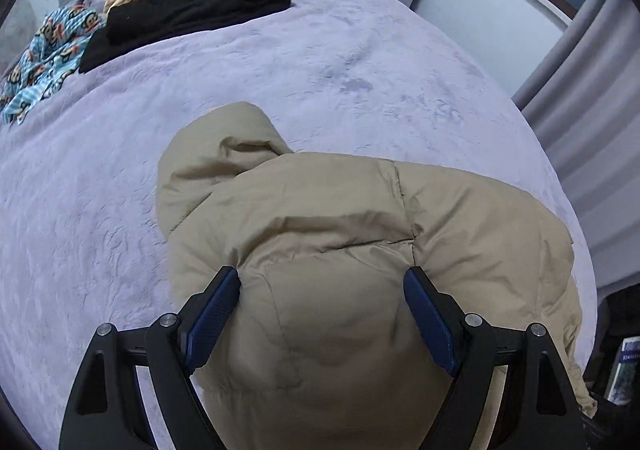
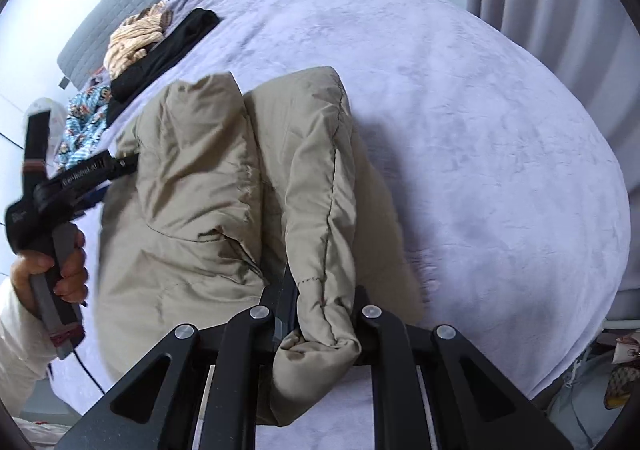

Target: Fold large clothes

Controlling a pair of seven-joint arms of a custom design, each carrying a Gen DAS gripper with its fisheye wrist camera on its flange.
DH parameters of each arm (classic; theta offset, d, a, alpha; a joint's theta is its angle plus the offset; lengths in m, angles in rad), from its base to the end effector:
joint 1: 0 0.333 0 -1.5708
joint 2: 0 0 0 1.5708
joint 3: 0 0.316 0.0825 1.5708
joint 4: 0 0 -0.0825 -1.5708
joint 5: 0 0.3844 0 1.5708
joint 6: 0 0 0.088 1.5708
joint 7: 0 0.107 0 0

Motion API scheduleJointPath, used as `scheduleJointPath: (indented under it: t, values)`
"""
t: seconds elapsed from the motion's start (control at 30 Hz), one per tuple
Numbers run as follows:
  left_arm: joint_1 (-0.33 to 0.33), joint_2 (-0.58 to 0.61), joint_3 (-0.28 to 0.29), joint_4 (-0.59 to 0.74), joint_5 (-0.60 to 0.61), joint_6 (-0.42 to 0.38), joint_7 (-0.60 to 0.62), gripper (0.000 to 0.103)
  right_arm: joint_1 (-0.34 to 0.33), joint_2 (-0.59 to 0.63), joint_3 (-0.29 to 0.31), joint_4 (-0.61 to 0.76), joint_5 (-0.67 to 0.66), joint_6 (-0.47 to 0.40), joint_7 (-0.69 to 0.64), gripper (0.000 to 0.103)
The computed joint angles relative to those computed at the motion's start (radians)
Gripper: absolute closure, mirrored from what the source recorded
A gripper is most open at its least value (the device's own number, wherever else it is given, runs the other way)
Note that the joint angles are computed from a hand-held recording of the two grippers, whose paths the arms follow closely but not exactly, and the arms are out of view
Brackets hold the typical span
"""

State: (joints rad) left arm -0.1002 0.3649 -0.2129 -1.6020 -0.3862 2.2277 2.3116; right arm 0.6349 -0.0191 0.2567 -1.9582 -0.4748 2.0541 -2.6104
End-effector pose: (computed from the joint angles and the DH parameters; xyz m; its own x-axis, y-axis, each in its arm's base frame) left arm 0.6575 -0.2057 0.4537 -0.7545 -0.6340 0.1693 -0.6348 0.6397 -0.4334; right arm 0.3745 0.4260 0.4982 -0.7875 -0.5519 -0.2744 -0.4581 0.8220 -0.3383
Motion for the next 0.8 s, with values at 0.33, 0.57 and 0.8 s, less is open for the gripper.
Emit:
scheduleJointPath:
  t: [0.33,0.57,0.8]
  values:
    - [-0.038,0.001,-0.002,-0.04,0.038,0.076,-0.069,0.013,-0.083,-0.311,0.045,-0.315,0.018,0.116,0.172,0.052]
    - [-0.046,-0.002,-0.001,-0.044,0.057,0.082,-0.105,0.013,-0.226,-0.313,-0.056,-0.403,-0.145,0.608,0.089,0.028]
    - [-0.095,-0.041,0.009,-0.117,0.152,0.173,-0.171,0.013,-0.29,-0.077,-0.097,-0.322,0.007,0.723,-0.058,0.095]
